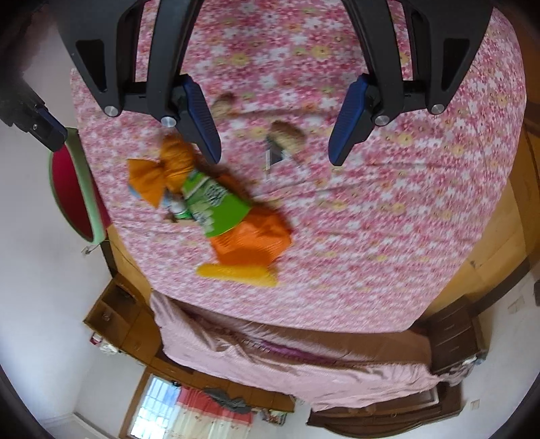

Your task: Collect trash

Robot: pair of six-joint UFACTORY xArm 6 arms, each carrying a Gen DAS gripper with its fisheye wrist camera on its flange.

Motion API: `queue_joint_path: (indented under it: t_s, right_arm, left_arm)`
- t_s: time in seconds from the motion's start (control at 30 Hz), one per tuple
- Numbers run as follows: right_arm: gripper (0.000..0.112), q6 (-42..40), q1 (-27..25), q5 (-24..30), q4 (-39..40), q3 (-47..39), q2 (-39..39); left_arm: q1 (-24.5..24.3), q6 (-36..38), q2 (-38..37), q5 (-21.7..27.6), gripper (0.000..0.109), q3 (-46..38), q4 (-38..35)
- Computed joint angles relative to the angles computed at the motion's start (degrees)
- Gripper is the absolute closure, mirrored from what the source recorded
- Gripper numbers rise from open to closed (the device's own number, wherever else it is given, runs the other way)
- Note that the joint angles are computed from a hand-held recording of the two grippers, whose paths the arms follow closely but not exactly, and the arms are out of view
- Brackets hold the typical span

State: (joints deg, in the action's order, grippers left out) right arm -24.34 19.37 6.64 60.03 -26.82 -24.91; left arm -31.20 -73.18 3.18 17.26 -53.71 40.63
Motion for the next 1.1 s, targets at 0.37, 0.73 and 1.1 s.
queue_joint_path:
  t_s: [0.37,0.73,1.1]
  right_arm:
    - [0.074,3.4,1.6,0.5,-3.2,-1.1,3.7]
    - [0.074,4.7,2.0,1.3,-5.1,-3.5,7.1]
    - [0.074,0.4,4.2,1.2,-1.1,-7.2,11.8]
  left_arm:
    - [0.4,11.0,4.5,-2.4,0.061,-1.2,-10.5]
    - [0.6,18.0,8.9,-2.0,0.085,-5.2,-16.1]
    - [2.1,18.2,5.6,-8.8,0.095,-0.8,-16.6]
